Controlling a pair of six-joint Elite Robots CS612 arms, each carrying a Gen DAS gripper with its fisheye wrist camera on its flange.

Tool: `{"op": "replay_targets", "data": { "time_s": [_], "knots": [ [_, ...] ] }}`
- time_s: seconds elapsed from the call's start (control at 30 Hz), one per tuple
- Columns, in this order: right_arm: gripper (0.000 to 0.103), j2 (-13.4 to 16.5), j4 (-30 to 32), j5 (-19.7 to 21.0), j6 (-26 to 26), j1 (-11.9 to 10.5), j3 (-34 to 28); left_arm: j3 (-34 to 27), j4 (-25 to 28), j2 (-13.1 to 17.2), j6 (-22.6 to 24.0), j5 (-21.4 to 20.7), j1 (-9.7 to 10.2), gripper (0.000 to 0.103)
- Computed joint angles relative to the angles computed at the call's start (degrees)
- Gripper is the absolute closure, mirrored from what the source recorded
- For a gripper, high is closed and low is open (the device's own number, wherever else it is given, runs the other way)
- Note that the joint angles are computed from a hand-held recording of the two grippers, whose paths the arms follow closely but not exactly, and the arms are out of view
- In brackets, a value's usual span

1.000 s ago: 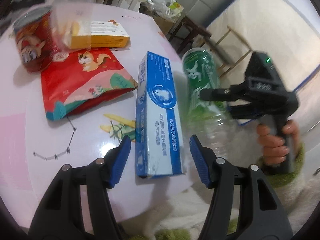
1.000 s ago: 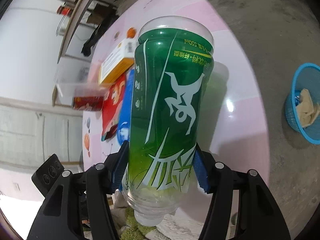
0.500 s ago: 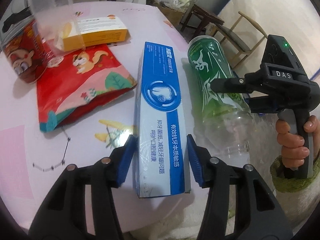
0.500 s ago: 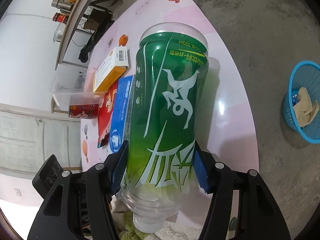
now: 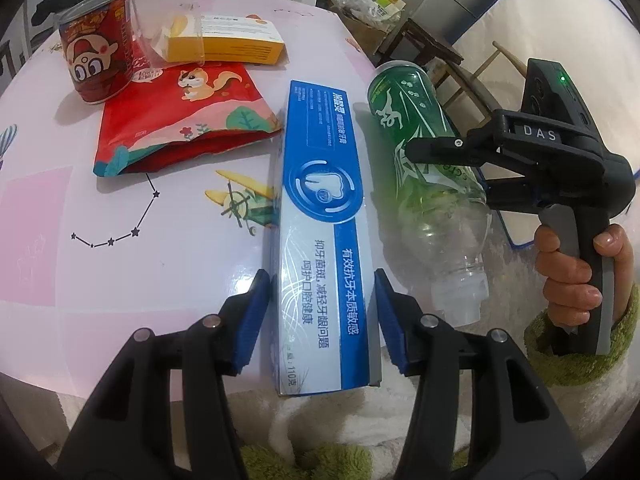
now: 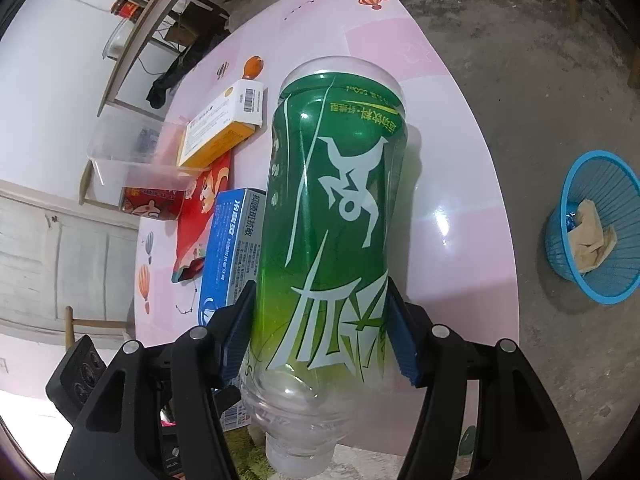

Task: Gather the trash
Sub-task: 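Grasp the blue toothpaste box with the left tool while the right tool holds the green bottle, then carry the toothpaste box and green bottle over the blue wastebasket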

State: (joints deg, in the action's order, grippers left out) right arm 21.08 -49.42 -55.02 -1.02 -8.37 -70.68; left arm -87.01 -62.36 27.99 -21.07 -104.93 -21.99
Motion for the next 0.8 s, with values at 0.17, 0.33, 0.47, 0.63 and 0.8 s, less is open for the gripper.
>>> {"op": "replay_targets", "data": {
  "time_s": [0.17,0.33,0.47,0.63,0.8],
  "knots": [
    [0.038,0.2,0.4,-0.3,0.6,-0.1,-0.6,0.2,-0.2,0.0,-0.9,-1.0,0.32,0.053],
    [0.036,0.3,1.6,-0.4,0.0,-0.2,-1.1,0.5,-0.9,0.1,-1.7,-2.4,0.74,0.053],
    [0.036,0.6,1.9,-0.3,0.1,-0.2,-1.3,0.8,-1.3,0.1,-2.1,-3.3,1.0,0.053],
    [0.039,0.7,2.5,0.7,-0.3,-0.6,-1.5,1.1,-1.4,0.2,-2.2,-5.6,1.38,0.053],
    [0.04,0.7,4.1,1.2,-1.2,-0.8,-2.0,1.4,-1.7,0.3,-2.1,-9.1,1.6,0.053]
  ]
}}
